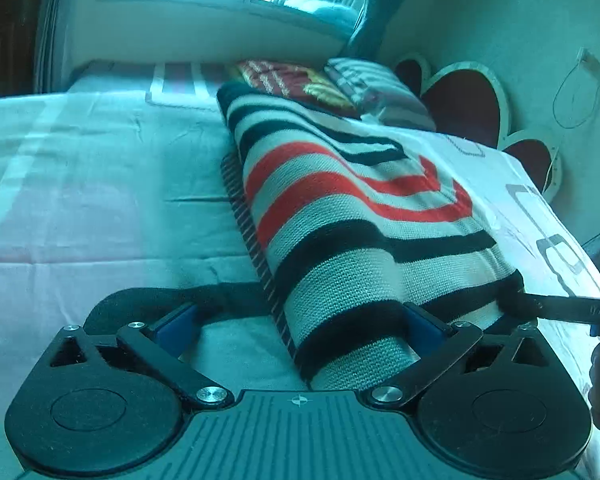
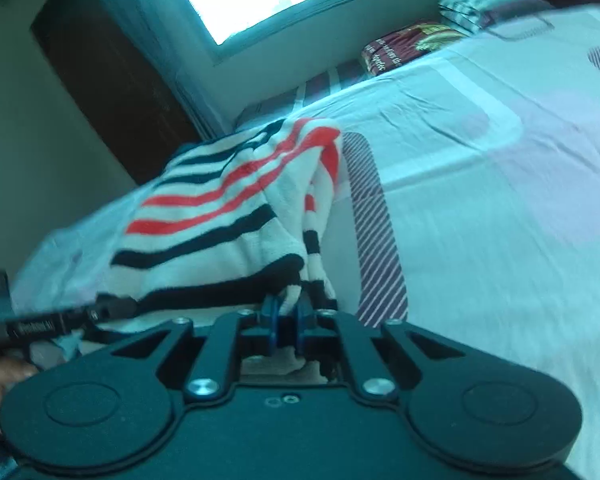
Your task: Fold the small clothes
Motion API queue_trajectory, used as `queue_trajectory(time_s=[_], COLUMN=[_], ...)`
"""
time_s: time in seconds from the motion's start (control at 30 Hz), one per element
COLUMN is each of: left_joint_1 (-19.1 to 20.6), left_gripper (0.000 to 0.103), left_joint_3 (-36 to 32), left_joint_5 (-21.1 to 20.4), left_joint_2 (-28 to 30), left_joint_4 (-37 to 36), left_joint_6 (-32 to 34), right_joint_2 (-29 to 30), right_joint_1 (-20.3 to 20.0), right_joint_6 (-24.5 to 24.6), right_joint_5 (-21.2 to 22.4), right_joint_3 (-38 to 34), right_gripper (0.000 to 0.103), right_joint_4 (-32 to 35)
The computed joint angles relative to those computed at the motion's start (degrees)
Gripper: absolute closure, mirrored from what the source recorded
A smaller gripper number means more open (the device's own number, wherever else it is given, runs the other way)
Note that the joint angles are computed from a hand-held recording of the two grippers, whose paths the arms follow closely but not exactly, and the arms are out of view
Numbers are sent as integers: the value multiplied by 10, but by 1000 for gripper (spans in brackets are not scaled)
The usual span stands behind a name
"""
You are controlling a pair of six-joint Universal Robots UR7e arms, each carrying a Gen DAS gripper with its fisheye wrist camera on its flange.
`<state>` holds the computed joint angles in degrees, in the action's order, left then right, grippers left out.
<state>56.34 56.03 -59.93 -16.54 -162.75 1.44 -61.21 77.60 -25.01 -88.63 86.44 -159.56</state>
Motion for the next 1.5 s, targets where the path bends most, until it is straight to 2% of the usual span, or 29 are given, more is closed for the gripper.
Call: queue_trajectory(time_s=[0.03, 0.13, 0.2, 0.23, 0.33, 0.4, 0.5, 0.57, 0.63, 0.7, 0.73, 0.77, 0.8, 0.83, 0.87, 0.9, 0.93, 0.97, 1.0, 1.03, 1.07, 1.13, 1.23, 1.33, 1.37, 1.43, 1.47, 1.5], left_joint_1=[-2, -7, -14, -17, -26, -29, -28, -29, -27, -20, -13, -7, -2, 1, 0, 0, 2, 3, 0, 0, 1, 4, 10, 11, 14, 23, 28, 34], left_gripper=[0, 0, 0, 0, 0, 0, 0, 0, 0, 0, 0, 0, 0, 0, 0, 0, 0, 0, 0, 0, 0, 0, 0, 0, 0, 0, 6, 19], left_joint_3=[6, 44, 77, 93, 120, 112, 108, 102, 71, 20, -12, -47, -79, -107, -130, -145, -147, -154, -172, -177, -191, -207, -223, -204, -208, -221, -224, -228], left_joint_5=[2, 4, 20, 21, 34, 60, 59, 54, 54, 34, 15, -4, -22, -24, -1, 7, 1, 9, 32, 35, 33, 25, -2, -20, -30, -67, -81, -106], left_joint_2=[-3, -29, -49, -59, -72, -66, -66, -62, -48, -27, -14, -2, 11, 23, 34, 41, 42, 45, 55, 60, 67, 74, 73, 58, 58, 57, 57, 56], left_joint_4=[-7, -21, -41, -47, -55, -38, -26, -43, -41, -20, 9, 48, 84, 111, 134, 148, 149, 157, 179, 179, 196, 206, 234, 216, 223, 246, 251, 259], left_joint_6=[0, -2, 4, 5, 9, 4, -23, -17, -27, -36, -46, -61, -69, -67, -64, -58, -51, -44, -26, -20, -28, -22, -34, -21, -28, -47, -54, -66], right_joint_2=[-1, -2, -12, -20, -40, -40, -27, -19, -7, 17, 29, 38, 48, 57, 62, 66, 67, 69, 76, 88, 97, 100, 91, 78, 77, 81, 87, 93], right_joint_1=[-1, 7, 13, 18, 30, 37, 46, 50, 50, 55, 56, 53, 49, 45, 41, 38, 36, 34, 36, 42, 42, 30, 22, 10, 5, -4, -5, -5], right_joint_6=[11, 1, -4, -16, -60, -91, -128, -130, -110, -100, -94, -81, -58, -36, -22, -14, -12, -15, -18, -22, -30, -20, 20, 62, 72, 80, 77, 75], right_joint_5=[2, -12, -17, -26, -22, -16, -32, -39, -35, -53, -60, -56, -50, -43, -34, -30, -24, -20, -34, -71, -90, -71, -45, 5, 25, 57, 59, 54], right_joint_3=[-2, -6, 0, 14, 44, 53, 48, 42, 22, -10, -28, -46, -69, -90, -108, -117, -120, -125, -137, -152, -161, -163, -169, -166, -172, -191, -206, -222], right_gripper=[98, 95, 82, 75, 79, 80, 82, 79, 79, 65, 37, 22, 25, 32, 41, 46, 52, 52, 55, 62, 58, 49, 49, 46, 40, 36, 34, 34], right_joint_4=[4, 12, 7, -21, -63, -83, -91, -104, -106, -105, -95, -73, -44, -9, 22, 32, 33, 40, 56, 70, 81, 83, 114, 119, 131, 166, 192, 220])
